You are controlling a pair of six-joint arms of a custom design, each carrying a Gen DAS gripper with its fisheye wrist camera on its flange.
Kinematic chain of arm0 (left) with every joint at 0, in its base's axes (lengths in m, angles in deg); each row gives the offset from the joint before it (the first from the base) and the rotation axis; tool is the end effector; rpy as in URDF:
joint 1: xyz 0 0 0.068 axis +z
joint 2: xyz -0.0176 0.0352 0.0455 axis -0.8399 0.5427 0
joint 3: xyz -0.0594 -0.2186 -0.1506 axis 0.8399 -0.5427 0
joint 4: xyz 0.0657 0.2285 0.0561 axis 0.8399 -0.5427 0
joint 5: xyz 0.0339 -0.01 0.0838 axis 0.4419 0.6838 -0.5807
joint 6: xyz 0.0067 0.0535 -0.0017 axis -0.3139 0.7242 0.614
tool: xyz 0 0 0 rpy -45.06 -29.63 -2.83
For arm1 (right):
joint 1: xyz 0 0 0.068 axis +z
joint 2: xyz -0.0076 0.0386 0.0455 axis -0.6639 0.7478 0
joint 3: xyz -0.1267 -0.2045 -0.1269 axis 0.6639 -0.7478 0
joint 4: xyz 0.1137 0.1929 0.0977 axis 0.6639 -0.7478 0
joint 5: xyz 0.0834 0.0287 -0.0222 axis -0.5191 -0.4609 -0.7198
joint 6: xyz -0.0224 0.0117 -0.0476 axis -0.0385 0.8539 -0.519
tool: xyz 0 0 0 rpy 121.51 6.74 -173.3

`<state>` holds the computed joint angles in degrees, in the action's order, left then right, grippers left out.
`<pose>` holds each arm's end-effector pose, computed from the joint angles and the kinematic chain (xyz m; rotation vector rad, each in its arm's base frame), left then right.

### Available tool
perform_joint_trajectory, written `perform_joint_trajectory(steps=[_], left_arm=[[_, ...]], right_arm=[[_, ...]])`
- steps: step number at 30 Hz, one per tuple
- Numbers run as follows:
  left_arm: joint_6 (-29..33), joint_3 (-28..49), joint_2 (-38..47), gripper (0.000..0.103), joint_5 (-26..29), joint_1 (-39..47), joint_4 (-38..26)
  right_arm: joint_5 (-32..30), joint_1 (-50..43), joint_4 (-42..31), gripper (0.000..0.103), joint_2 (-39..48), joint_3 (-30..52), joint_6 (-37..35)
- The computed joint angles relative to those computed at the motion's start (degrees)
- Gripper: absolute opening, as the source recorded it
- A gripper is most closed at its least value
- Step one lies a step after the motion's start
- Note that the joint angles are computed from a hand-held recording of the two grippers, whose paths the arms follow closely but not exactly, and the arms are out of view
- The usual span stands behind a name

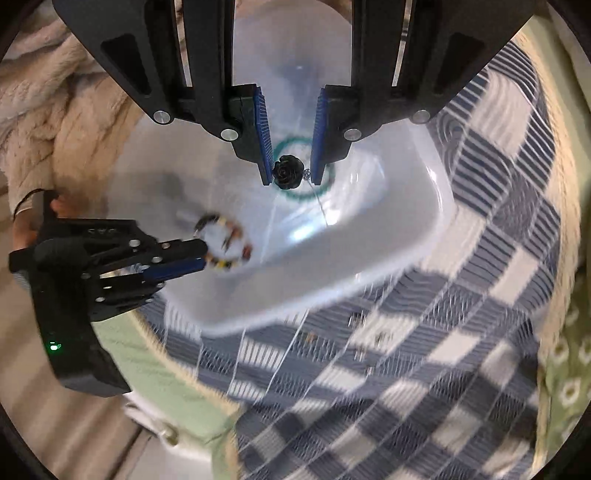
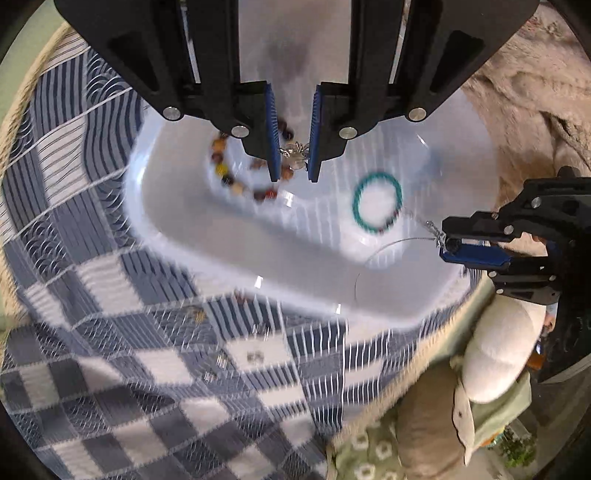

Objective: Organize jewelry
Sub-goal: 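Lower both held pieces into the white tray and open both tools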

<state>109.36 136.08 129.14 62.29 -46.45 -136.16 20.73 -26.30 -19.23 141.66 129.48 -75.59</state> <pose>0.2842 0.0406 0.3557 0.3695 2.7313 -0.3864 0.3613 0.1119 0.3028 -1.0581 2.6102 0.4825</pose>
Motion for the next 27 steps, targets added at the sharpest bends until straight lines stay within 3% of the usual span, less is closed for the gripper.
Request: perform_joint_trajectory(steps=[13,27], left_arm=[[-0.6,-5.8,0.9,0.020,-4.7,-2.4,3.0],[-0.5,-8.8,1.3,0.020,-7.8,-4.9,5.1]], right_arm=[[6.7,3.1,2.2,0.016,0.5,-4.8,0.7],[8.9,4.6,2.7,0.016,-0.3,-6.3,-1.2]])
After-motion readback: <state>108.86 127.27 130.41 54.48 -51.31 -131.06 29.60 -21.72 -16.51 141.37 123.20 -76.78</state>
